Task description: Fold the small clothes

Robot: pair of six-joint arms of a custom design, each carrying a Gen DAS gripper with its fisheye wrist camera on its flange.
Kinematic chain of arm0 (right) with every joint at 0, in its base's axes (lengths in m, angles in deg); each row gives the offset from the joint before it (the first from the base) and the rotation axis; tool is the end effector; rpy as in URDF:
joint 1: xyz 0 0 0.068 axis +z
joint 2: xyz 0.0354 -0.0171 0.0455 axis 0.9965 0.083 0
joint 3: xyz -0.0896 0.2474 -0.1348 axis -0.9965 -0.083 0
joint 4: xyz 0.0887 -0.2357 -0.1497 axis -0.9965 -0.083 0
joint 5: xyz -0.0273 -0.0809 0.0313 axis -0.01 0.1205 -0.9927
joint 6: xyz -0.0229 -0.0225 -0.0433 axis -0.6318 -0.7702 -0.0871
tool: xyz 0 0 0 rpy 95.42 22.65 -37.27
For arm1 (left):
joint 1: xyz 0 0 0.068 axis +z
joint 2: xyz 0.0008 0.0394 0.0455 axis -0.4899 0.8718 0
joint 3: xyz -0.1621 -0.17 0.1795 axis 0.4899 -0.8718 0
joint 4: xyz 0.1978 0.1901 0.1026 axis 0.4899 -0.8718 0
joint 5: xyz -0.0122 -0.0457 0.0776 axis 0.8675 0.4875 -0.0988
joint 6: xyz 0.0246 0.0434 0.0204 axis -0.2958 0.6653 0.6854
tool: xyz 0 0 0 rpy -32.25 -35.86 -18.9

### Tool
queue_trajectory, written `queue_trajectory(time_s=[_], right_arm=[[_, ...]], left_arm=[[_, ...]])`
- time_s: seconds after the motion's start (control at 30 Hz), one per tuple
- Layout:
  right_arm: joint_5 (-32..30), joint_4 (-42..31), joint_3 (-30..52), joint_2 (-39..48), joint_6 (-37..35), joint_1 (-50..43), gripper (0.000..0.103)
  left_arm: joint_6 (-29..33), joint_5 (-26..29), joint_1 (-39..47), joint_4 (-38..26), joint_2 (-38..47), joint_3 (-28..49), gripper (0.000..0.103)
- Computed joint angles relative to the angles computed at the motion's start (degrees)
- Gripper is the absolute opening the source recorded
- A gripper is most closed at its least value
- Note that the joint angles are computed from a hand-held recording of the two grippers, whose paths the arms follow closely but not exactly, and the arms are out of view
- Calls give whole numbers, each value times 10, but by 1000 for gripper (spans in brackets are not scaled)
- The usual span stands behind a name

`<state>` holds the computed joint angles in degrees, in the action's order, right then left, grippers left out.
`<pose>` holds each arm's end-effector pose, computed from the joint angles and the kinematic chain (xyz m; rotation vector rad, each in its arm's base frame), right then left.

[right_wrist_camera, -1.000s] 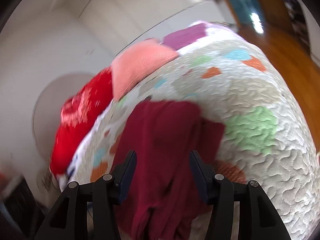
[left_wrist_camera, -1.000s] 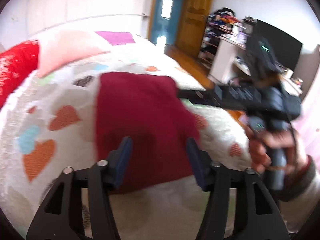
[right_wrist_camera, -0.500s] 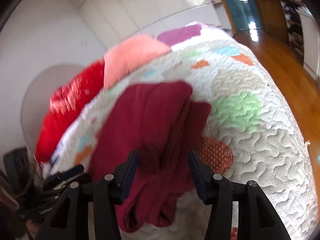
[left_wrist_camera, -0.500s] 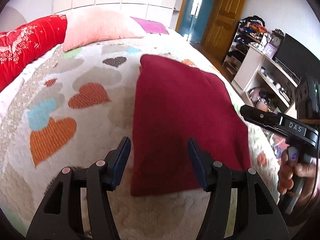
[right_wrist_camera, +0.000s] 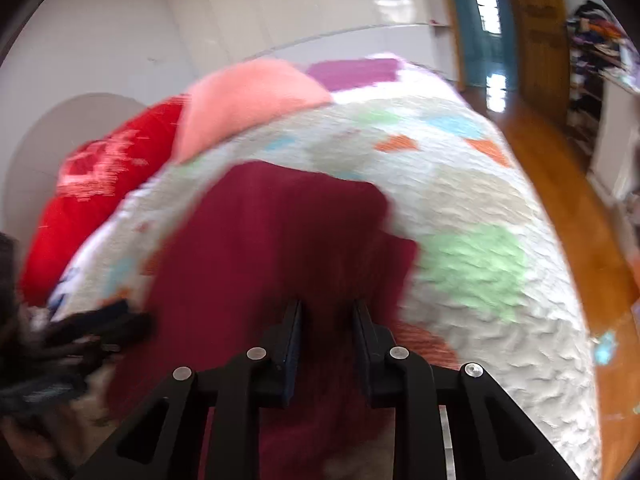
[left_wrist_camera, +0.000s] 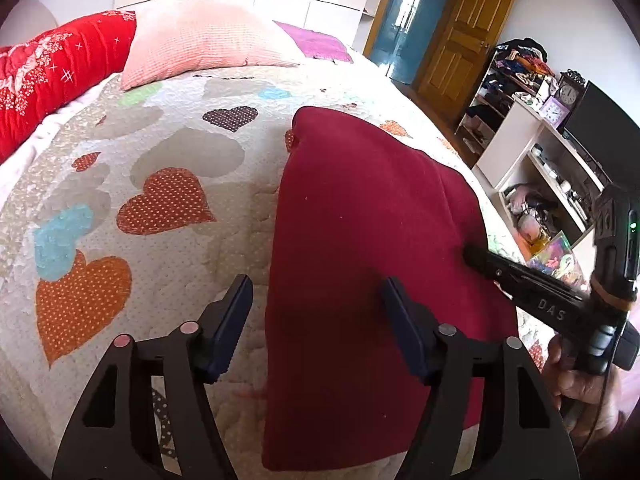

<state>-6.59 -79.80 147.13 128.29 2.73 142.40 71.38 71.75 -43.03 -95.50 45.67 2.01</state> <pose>0.2284 0.3140 0.2382 0.5239 2.3436 0.0980 0.3030 -0.0894 0.2038 0.6833 2.3947 -0.5822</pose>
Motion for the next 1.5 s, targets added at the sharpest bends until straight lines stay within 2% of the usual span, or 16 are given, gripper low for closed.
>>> queue_trajectory(time_s=[0.07, 0.13, 0.17, 0.23, 0.3, 0.37, 0.53, 0.63, 0.67, 0.8, 1.0, 1.13, 1.2, 1.3, 1.37, 1.5], right_arm=[[-13, 94, -77, -45, 8, -1, 23], [-5, 108, -91, -63, 11, 7, 23], [1, 103, -91, -68, 14, 11, 29], [21, 92, -93, -78, 37, 21, 55], [52, 135, -126, -101, 49, 31, 84], [62, 178, -154, -116, 56, 28, 92], [-41, 249, -184, -96, 40, -30, 92], [-52, 320, -202, -81, -6, -48, 92], [-63, 327, -197, -75, -19, -54, 75], [-94, 345, -177, -70, -47, -65, 48], [-94, 350, -124, -66, -88, -36, 43], [-110, 403, -98, -28, -103, -25, 44], [-122, 372, -70, 5, -77, -28, 56], [-88, 223, -6, 38, -30, -23, 57], [-59, 212, -8, 16, -33, -11, 57], [-22, 146, 74, 24, -124, 12, 55]], left_arm=[[1, 1, 2, -3, 8, 7, 71], [1, 7, 4, -12, 18, 18, 74], [0, 8, 6, -16, 25, 25, 76], [-2, 16, 8, -24, 42, 39, 78], [-1, 32, 11, -42, 61, 55, 79], [-3, 50, 14, -66, 90, 78, 83], [-13, 95, 18, -109, 152, 119, 88], [-15, 109, 20, -100, 150, 112, 84], [-11, 113, 22, -98, 144, 107, 78], [9, 112, 31, -112, 105, 91, 61], [92, 108, 95, -161, -25, 45, 60], [129, 119, 168, -205, -13, 58, 60], [129, 87, 182, -200, 17, 56, 60], [143, 101, 212, -184, 22, 35, 62], [139, 98, 218, -179, 14, 32, 63], [117, 76, 207, -148, -14, 15, 63]])
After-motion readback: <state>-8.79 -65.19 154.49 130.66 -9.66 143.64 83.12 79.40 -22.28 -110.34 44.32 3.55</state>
